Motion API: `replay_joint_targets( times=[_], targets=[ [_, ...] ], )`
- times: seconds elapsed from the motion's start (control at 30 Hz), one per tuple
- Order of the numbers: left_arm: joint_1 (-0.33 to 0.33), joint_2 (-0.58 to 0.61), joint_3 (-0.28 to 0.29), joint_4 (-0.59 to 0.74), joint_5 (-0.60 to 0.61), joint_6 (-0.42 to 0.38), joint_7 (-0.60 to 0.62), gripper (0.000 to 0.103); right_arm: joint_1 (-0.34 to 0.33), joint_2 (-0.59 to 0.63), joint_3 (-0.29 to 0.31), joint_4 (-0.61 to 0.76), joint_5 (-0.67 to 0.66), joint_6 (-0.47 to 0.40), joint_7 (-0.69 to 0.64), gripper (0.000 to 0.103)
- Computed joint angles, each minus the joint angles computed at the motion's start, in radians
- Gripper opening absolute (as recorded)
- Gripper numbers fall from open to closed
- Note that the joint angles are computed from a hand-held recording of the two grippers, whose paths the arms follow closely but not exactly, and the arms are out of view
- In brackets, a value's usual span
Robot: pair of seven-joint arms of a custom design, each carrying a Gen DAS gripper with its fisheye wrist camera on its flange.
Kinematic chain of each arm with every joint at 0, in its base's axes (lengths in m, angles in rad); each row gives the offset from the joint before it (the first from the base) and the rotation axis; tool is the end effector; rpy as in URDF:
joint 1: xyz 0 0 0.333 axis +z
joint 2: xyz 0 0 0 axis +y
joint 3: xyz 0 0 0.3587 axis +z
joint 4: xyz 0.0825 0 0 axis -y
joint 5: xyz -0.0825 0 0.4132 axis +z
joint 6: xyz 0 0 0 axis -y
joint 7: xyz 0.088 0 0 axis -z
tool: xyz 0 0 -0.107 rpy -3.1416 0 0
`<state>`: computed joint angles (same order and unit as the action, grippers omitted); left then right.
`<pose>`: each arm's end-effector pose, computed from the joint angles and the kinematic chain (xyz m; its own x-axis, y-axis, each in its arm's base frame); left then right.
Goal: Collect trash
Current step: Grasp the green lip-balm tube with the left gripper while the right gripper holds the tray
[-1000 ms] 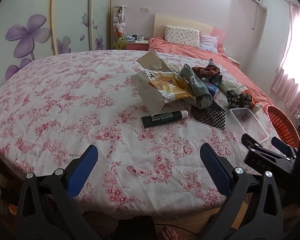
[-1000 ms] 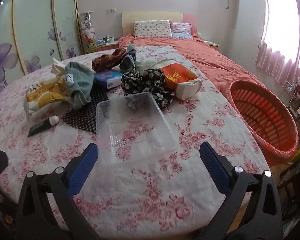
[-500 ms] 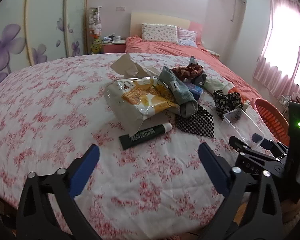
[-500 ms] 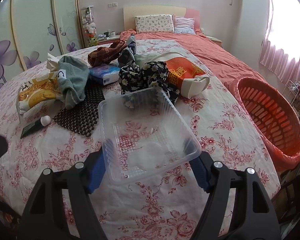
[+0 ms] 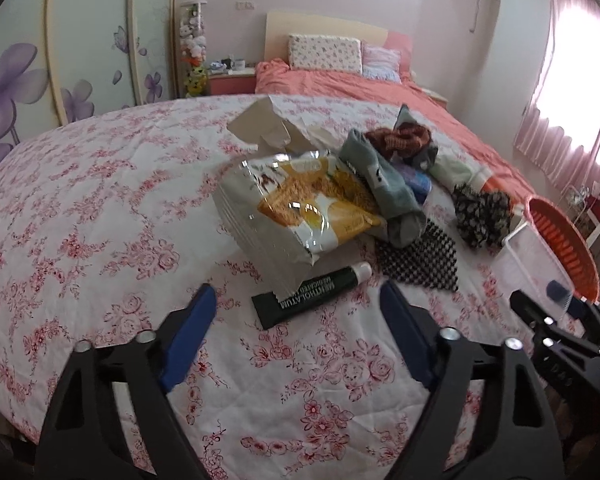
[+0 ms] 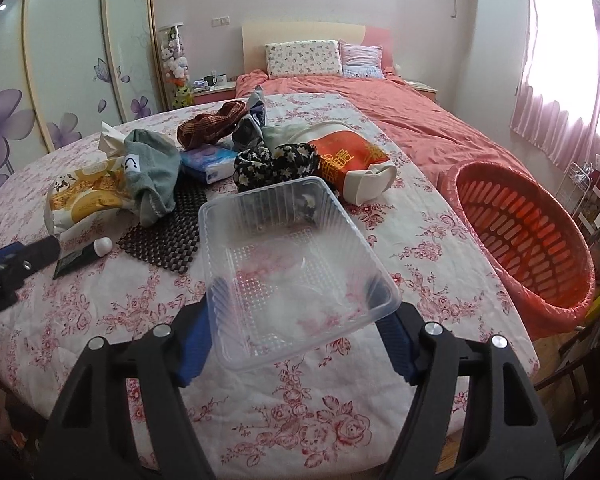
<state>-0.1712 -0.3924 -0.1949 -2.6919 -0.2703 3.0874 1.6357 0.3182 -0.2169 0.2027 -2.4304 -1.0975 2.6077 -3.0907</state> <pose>0.4164 -0.1398 0.4654 -0.2141 -0.9735 0.0807 -0.7057 0.0970 -0.7018 0.4227 0.2672 0.4421 -0.2150 -0.9766 -0.0103 -0.6662 0.1543 -0.7297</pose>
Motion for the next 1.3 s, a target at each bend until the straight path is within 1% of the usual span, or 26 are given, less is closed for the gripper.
replay_joint_targets(
  times=[0.07,0.17,0.27,0.3,0.33,0.37,0.4,0.43,0.5,0.53,0.6,0.7,0.77,0.8,0.83,0.87,0.9,0.93,1.0,1.07,1.13,1.23,1.3],
  targets=[
    [-0.028,0.015,0.03,0.01,-0.012,-0.018,0.021,0.075,0.001,-0.002,-0.001,-0.003,0.005,0.001,-0.001,0.07],
    [-0.015,0.043,0.029,0.027,-0.011,-0.036,0.03,0.075,-0.001,-0.007,-0.004,-0.009,0.016,0.004,-0.001,0.07],
    [-0.035,0.074,0.059,0.051,-0.037,-0.063,0.06,0.075,-0.005,-0.01,-0.004,-0.013,0.021,0.006,-0.001,0.07],
    [-0.044,0.08,0.067,0.054,-0.05,-0.058,0.075,0.075,-0.006,-0.011,-0.004,-0.015,0.022,0.005,0.001,0.07],
    [-0.065,0.082,0.085,0.06,-0.071,-0.063,0.101,0.075,-0.008,-0.01,-0.003,-0.014,0.023,0.005,0.001,0.07],
    [-0.105,0.084,0.119,0.065,-0.111,-0.068,0.143,0.074,-0.009,-0.01,-0.003,-0.014,0.024,0.004,0.001,0.071],
    [-0.142,0.085,0.148,0.068,-0.155,-0.068,0.187,0.07,-0.009,-0.011,-0.003,-0.015,0.025,0.005,0.001,0.071],
    [-0.175,0.082,0.173,0.069,-0.199,-0.072,0.232,0.069,-0.009,-0.01,-0.003,-0.015,0.027,0.005,0.001,0.071],
    [-0.213,0.078,0.194,0.071,-0.271,-0.077,0.299,0.064,-0.01,-0.01,-0.002,-0.016,0.03,0.005,0.0,0.071],
    [-0.243,0.071,0.215,0.071,-0.319,-0.086,0.342,0.063,-0.009,-0.01,-0.001,-0.015,0.028,0.003,0.0,0.071],
    [-0.283,0.056,0.238,0.068,-0.403,-0.106,0.414,0.061,-0.009,-0.008,0.001,-0.013,0.026,0.001,-0.001,0.071],
    [-0.292,0.045,0.223,0.067,-0.477,-0.122,0.473,0.059,-0.008,-0.01,0.001,-0.014,0.024,0.0,0.0,0.071],
    [-0.262,0.044,0.176,0.065,-0.48,-0.121,0.472,0.055,-0.007,-0.013,0.001,-0.015,0.024,-0.001,-0.001,0.071],
    [-0.257,0.045,0.168,0.068,-0.49,-0.127,0.478,0.05,-0.007,-0.015,0.002,-0.016,0.024,-0.002,-0.001,0.071],
    [-0.267,0.043,0.172,0.071,-0.514,-0.137,0.499,0.049,-0.008,-0.017,0.001,-0.018,0.023,-0.002,-0.001,0.071],
    [-0.273,0.043,0.174,0.075,-0.537,-0.146,0.52,0.048,-0.008,-0.019,0.001,-0.02,0.024,-0.002,0.0,0.071],
    [-0.265,0.045,0.159,0.075,-0.542,-0.142,0.524,0.048,-0.009,-0.021,0.001,-0.021,0.025,-0.003,0.0,0.071],
    [-0.251,0.045,0.141,0.073,-0.539,-0.135,0.518,0.048,-0.009,-0.024,0.001,-0.023,0.026,-0.005,0.0,0.071],
    [-0.206,0.035,0.104,0.068,-0.498,-0.15,0.475,0.048,-0.011,-0.031,0.002,-0.028,0.027,-0.005,-0.001,0.071],
    [-0.206,0.014,0.105,0.054,-0.498,-0.143,0.472,0.048,-0.014,-0.039,0.003,-0.033,0.024,-0.004,-0.001,0.071],
    [-0.211,-0.002,0.099,0.04,-0.492,-0.118,0.471,0.048,-0.017,-0.042,0.004,-0.034,0.022,-0.003,-0.001,0.071],
    [-0.18,0.025,0.061,0.05,-0.424,-0.094,0.417,0.048,-0.02,-0.045,0.006,-0.036,0.021,0.0,0.002,0.071],
    [-0.182,0.056,0.066,0.071,-0.407,-0.096,0.393,0.048,-0.022,-0.051,0.007,-0.041,0.022,-0.002,0.003,0.071]
  ],
)
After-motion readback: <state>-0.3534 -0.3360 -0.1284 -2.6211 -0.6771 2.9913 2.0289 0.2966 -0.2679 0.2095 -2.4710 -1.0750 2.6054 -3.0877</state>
